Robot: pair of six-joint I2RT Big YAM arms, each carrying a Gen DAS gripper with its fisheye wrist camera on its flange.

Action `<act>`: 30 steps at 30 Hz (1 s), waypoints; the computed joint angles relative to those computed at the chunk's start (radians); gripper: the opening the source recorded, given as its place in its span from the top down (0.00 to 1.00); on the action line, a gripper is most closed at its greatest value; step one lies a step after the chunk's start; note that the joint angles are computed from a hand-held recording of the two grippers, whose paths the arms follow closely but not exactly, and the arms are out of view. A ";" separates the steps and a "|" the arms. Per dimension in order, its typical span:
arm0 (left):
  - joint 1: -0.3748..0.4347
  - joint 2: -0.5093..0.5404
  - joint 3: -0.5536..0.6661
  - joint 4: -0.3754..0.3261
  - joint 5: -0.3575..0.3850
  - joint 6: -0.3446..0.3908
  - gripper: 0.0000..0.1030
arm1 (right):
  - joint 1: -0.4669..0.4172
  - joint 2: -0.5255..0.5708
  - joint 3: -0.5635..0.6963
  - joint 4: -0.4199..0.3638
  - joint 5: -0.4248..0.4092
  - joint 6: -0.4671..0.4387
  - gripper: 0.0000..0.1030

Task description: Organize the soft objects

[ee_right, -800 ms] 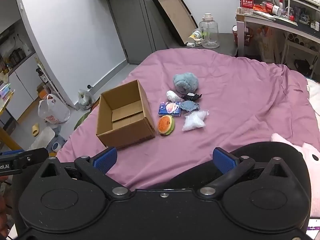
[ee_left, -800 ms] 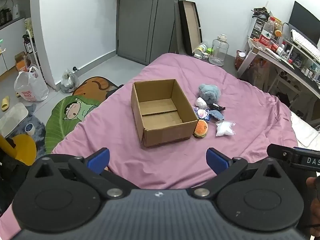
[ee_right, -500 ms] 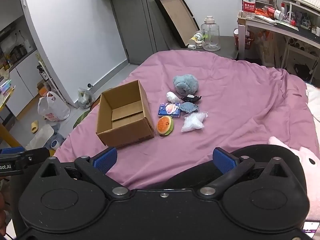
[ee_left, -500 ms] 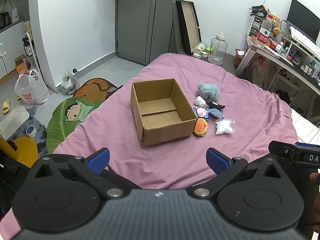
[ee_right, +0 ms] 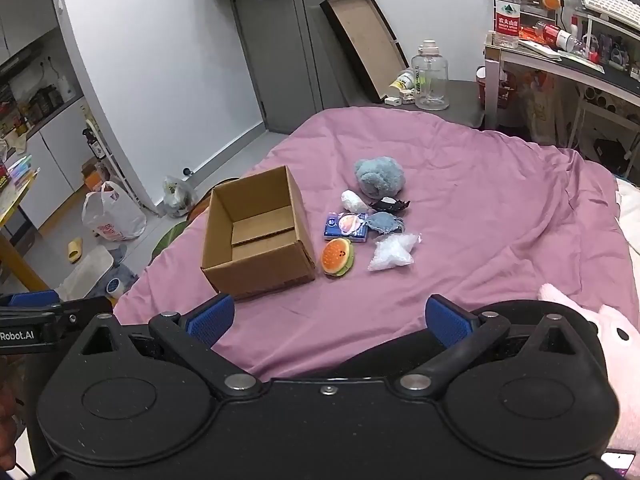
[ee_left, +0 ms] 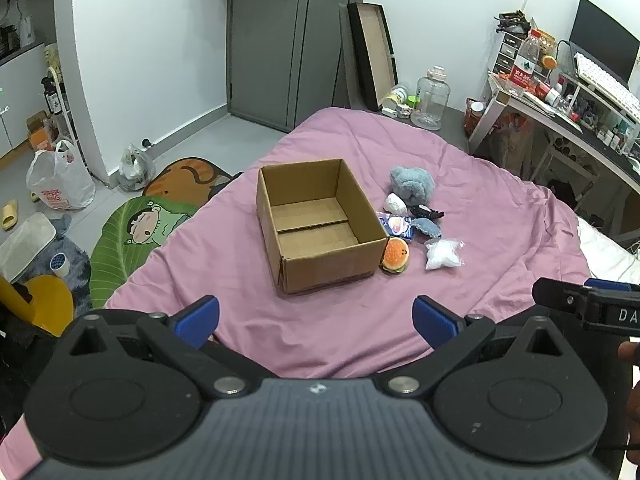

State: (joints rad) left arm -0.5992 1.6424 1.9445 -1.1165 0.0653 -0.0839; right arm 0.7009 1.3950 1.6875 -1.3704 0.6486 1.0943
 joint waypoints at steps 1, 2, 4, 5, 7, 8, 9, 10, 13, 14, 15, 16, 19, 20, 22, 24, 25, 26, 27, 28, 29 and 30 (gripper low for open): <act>0.001 0.001 0.002 -0.001 0.001 -0.002 0.01 | 0.000 0.000 0.000 0.000 0.000 -0.002 0.00; 0.002 0.006 0.011 -0.007 0.002 -0.003 0.01 | 0.000 0.001 0.001 0.000 0.001 -0.002 0.00; 0.004 0.007 0.011 -0.007 0.002 -0.002 0.01 | 0.001 0.003 0.004 -0.001 0.000 -0.002 0.00; 0.004 0.005 0.009 -0.006 0.002 -0.002 0.01 | 0.001 0.003 0.003 0.001 0.000 -0.003 0.00; 0.005 0.008 0.012 -0.007 0.000 -0.002 0.01 | 0.000 0.001 -0.001 0.006 -0.006 -0.005 0.00; 0.005 0.008 0.012 -0.005 -0.001 -0.003 0.01 | -0.001 0.002 0.000 0.006 -0.008 -0.005 0.00; 0.006 0.008 0.012 -0.004 0.000 -0.004 0.01 | -0.002 0.002 0.000 0.006 -0.009 -0.005 0.00; 0.006 0.008 0.012 -0.003 0.000 -0.004 0.01 | -0.002 0.002 0.000 0.006 -0.008 -0.006 0.00; 0.006 0.010 0.015 -0.006 -0.001 -0.006 0.01 | -0.003 0.002 -0.001 0.005 -0.011 -0.011 0.00; 0.005 0.010 0.014 -0.006 -0.003 -0.008 0.01 | -0.005 0.001 -0.001 0.008 -0.014 -0.014 0.00; 0.005 0.010 0.014 -0.007 -0.004 -0.010 0.01 | -0.006 0.001 -0.001 0.008 -0.014 -0.016 0.00; 0.006 0.011 0.016 -0.008 -0.003 -0.010 0.01 | -0.007 0.002 0.000 0.007 -0.014 -0.018 0.00; 0.009 0.013 0.019 -0.009 0.000 -0.009 0.01 | -0.005 0.001 -0.001 0.008 -0.011 -0.021 0.00; 0.008 0.012 0.019 -0.009 -0.001 -0.008 0.01 | -0.005 0.002 0.001 0.005 -0.011 -0.019 0.00; 0.009 0.014 0.022 -0.013 -0.002 -0.006 0.01 | -0.005 0.002 0.001 0.005 -0.012 -0.018 0.00; 0.010 0.016 0.025 -0.017 0.000 -0.006 0.01 | -0.005 0.001 0.001 0.006 -0.011 -0.021 0.00; 0.011 0.017 0.027 -0.019 0.001 -0.005 0.01 | -0.005 0.002 0.002 0.007 -0.011 -0.023 0.00; 0.011 0.016 0.025 -0.016 0.002 -0.005 0.01 | -0.005 0.002 0.003 0.008 -0.010 -0.025 0.00; 0.012 0.017 0.027 -0.017 0.003 -0.005 0.01 | -0.005 0.002 0.003 0.008 -0.009 -0.026 0.00; 0.012 0.016 0.025 -0.015 0.002 -0.005 0.01 | -0.005 0.003 0.006 0.009 -0.009 -0.027 0.00; 0.011 0.017 0.026 -0.015 0.002 -0.005 0.01 | -0.006 0.004 0.007 0.009 -0.009 -0.028 0.00; 0.012 0.018 0.027 -0.015 0.002 -0.005 0.01 | -0.006 0.006 0.010 0.008 -0.008 -0.029 0.00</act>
State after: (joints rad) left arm -0.5873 1.6601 1.9719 -1.1315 0.0676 -0.0893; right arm 0.6952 1.4008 1.6974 -1.3628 0.6403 1.0654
